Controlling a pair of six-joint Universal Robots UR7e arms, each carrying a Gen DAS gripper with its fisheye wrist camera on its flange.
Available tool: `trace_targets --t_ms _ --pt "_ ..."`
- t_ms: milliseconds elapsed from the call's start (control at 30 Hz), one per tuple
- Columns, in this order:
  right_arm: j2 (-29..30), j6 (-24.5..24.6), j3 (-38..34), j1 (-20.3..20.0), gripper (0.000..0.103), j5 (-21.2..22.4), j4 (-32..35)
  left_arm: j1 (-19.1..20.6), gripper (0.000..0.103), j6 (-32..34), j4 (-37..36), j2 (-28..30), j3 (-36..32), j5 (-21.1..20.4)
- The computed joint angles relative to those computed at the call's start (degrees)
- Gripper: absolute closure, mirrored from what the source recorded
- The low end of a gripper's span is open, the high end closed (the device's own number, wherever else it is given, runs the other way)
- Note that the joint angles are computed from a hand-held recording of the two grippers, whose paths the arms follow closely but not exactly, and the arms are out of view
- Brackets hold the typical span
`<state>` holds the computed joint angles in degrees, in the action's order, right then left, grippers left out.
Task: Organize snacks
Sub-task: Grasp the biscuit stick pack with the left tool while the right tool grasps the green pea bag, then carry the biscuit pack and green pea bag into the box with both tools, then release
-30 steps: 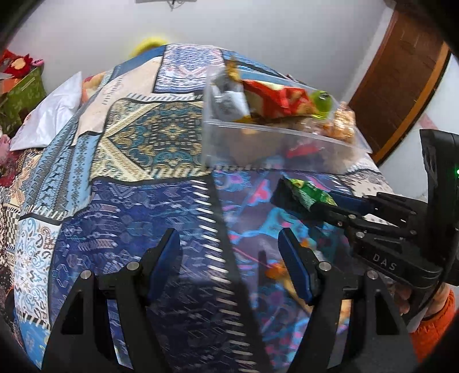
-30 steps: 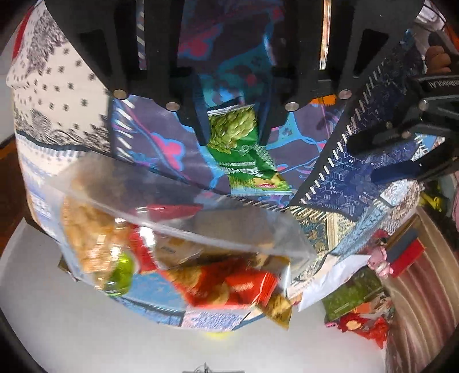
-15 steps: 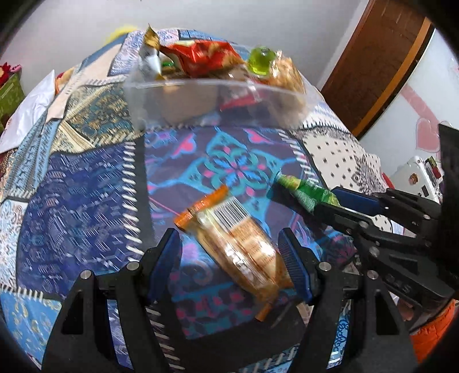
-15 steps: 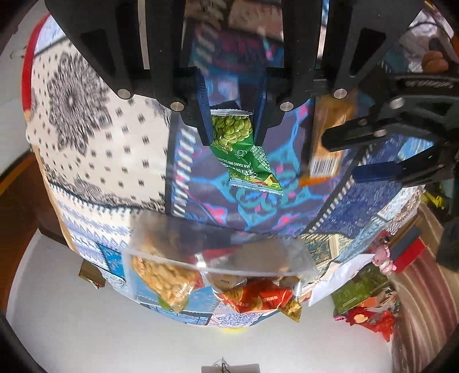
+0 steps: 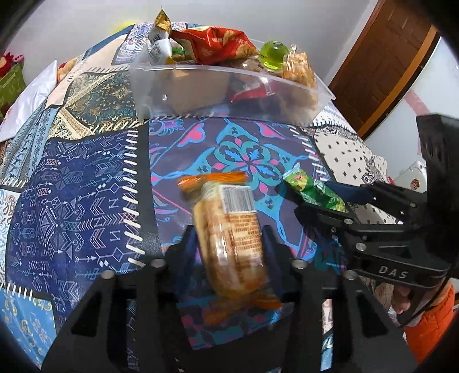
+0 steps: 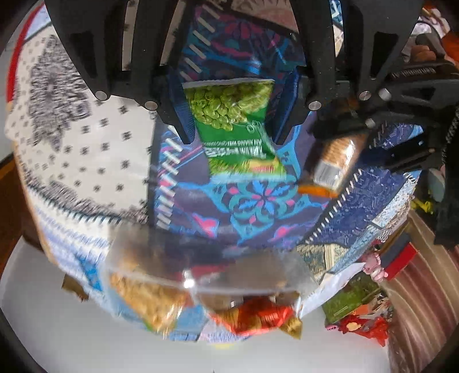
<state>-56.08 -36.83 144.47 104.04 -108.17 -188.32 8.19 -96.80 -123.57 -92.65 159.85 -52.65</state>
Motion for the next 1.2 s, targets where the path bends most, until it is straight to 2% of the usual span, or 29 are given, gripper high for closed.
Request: trace_targets --t_ms 167,300,533,667,867,1033,1200 --pt "-0.16 0.83 1.17 -0.14 0.061 0.98 -3.46 -1.11 0.065 -0.59 2.99 -2.08 0.08 1.22" --pt "-2.31 2.23 0.9 0.51 0.069 1.94 -2.82 -1.49 0.065 -0.97 7.83 -5.26 -1.24 3.33" --pt "-4.53 3.36 0.06 3.37 0.07 2.97 -6.04 -2.25 0.065 -1.26 19.12 -9.18 -6.0 9.2" --pt "-6.29 4.18 -1.48 5.04 0.07 4.58 -5.78 -0.84 0.065 0.08 24.01 -10.32 -9.41 13.77" --pt "-5.63 5.69 -5.05 7.41 0.07 5.61 -6.69 1.91 0.065 1.93 27.92 -11.87 -13.18 19.79" --pt "-3.88 6.23 -8.44 8.79 0.07 5.84 -7.22 5.48 0.065 6.98 25.85 -11.53 -15.17 23.97" --pt "-0.96 6.88 -11.62 8.92 0.07 6.23 -7.43 10.52 0.065 15.65 17.03 -9.57 -15.27 27.29"
